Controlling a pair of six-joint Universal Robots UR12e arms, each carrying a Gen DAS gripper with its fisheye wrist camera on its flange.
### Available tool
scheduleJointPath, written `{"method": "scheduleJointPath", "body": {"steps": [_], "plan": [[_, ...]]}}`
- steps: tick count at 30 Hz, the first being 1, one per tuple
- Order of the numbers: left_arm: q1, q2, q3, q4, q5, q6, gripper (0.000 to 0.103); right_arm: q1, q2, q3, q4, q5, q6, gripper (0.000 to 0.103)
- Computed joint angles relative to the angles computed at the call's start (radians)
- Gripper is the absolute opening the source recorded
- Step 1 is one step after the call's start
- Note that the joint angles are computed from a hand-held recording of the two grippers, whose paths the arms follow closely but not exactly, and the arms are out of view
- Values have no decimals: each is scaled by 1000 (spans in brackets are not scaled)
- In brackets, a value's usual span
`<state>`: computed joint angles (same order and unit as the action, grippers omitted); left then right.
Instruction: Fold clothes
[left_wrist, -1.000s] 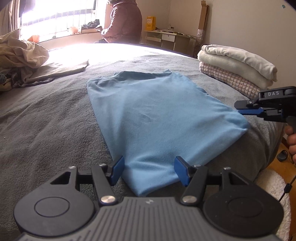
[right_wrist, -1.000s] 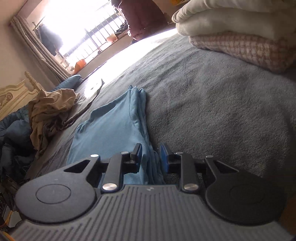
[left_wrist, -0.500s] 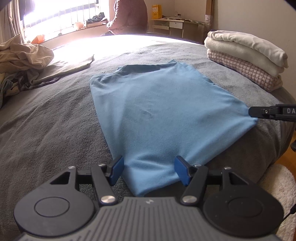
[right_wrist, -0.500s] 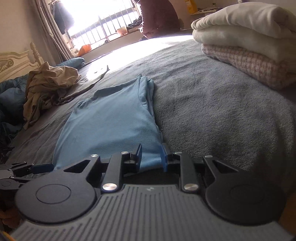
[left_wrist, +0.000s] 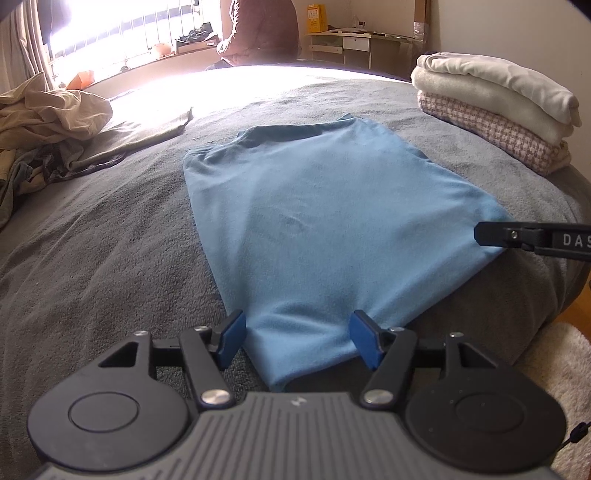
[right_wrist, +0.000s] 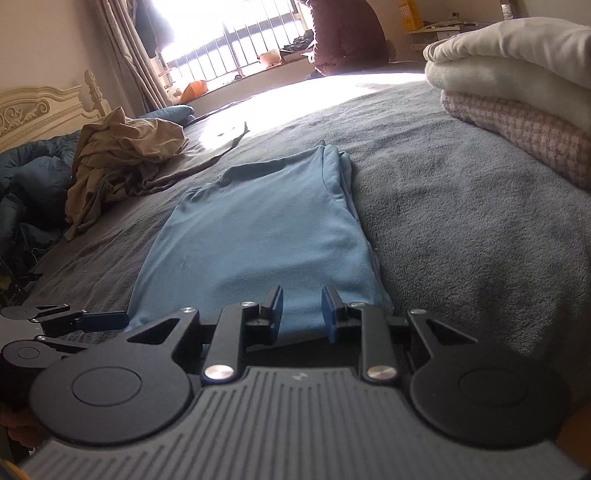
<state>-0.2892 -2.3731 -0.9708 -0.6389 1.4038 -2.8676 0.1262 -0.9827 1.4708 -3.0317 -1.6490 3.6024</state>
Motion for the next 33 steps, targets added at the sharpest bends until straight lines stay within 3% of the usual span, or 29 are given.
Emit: {"method": "scheduleJointPath", "body": {"steps": [4, 15, 23, 33], "plan": [[-2, 2, -3, 2, 9, 8, 66, -6, 4, 7, 1, 17, 33, 21], [-8, 1, -3, 4, 35, 16, 69, -5, 6, 8, 0, 15, 19, 22], [-10, 1, -5, 7, 43, 18, 70, 9, 3, 4, -35, -74, -48, 23], [-8, 3, -7, 6, 36, 15, 70, -6, -20, 53, -38, -120, 85, 23]]}}
